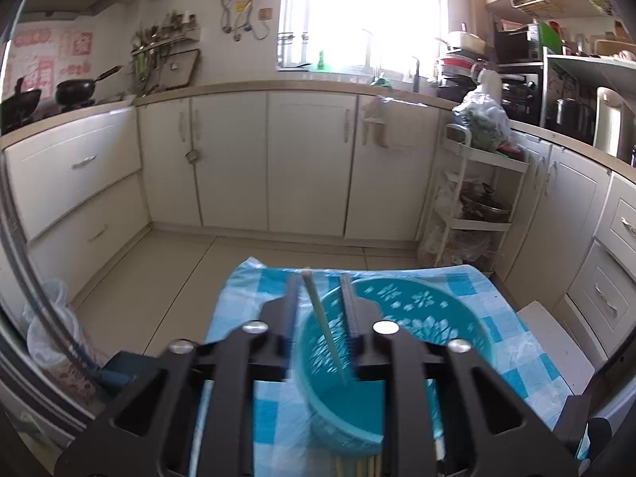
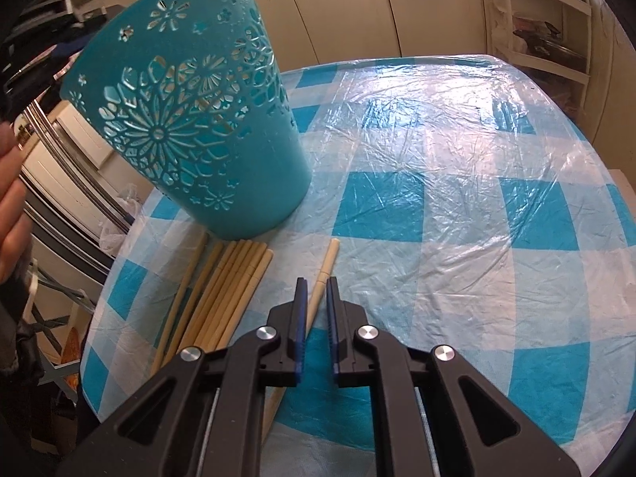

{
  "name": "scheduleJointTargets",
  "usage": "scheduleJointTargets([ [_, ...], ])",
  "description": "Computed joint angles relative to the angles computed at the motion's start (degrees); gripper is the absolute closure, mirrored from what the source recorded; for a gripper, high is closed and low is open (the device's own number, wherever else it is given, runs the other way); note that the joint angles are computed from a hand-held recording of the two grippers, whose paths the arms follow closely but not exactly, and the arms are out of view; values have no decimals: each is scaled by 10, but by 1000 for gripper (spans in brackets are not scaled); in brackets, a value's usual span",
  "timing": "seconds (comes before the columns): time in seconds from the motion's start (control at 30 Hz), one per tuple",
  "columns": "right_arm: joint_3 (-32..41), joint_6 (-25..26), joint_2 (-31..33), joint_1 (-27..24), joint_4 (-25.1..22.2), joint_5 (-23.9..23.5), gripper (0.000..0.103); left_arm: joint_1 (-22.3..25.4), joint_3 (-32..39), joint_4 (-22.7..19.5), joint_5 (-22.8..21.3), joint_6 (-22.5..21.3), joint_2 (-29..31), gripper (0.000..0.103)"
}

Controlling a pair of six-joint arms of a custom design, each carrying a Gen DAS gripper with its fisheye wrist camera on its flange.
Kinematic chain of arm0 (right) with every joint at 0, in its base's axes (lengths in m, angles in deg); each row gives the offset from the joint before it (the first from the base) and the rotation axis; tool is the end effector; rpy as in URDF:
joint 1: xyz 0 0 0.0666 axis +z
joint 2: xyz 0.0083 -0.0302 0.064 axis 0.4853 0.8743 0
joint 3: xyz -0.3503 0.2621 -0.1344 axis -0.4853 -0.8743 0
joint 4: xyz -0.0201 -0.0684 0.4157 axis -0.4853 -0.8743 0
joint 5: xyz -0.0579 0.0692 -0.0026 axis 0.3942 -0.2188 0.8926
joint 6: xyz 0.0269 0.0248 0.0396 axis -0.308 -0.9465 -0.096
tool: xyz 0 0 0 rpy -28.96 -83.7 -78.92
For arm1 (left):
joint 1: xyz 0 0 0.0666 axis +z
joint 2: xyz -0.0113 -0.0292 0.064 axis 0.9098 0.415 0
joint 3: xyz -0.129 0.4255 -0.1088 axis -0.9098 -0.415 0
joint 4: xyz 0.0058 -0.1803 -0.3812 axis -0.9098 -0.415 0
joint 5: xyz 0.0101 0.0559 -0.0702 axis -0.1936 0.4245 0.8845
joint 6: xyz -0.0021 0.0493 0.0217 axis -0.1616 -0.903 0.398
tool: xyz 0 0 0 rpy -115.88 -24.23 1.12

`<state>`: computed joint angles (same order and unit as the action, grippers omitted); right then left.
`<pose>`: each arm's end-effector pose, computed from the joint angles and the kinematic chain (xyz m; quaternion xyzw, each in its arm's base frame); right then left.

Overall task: Organize utensils
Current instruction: 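Open the left gripper to drop the chopstick into the basket while the right gripper grasps a chopstick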

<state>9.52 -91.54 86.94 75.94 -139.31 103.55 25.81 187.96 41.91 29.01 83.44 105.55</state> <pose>0.2307 0.2233 0.5366 0.2267 0.9227 0.0719 0.3033 0.4101 -0.3386 0.6476 0.2473 0.8199 -0.1776 0.4847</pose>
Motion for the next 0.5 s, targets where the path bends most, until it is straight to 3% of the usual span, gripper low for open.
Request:
scheduleJointTargets([
  [0.23, 64, 32, 70, 17, -116, 32, 93, 45, -48, -19, 26, 18, -50, 52],
  [0.37, 50, 19, 45, 13, -92, 5, 97, 71, -73, -36, 43, 32, -72, 46],
  [0.5, 27, -26, -13, 41, -45, 16, 97, 102, -101, -55, 66, 46, -92, 41],
])
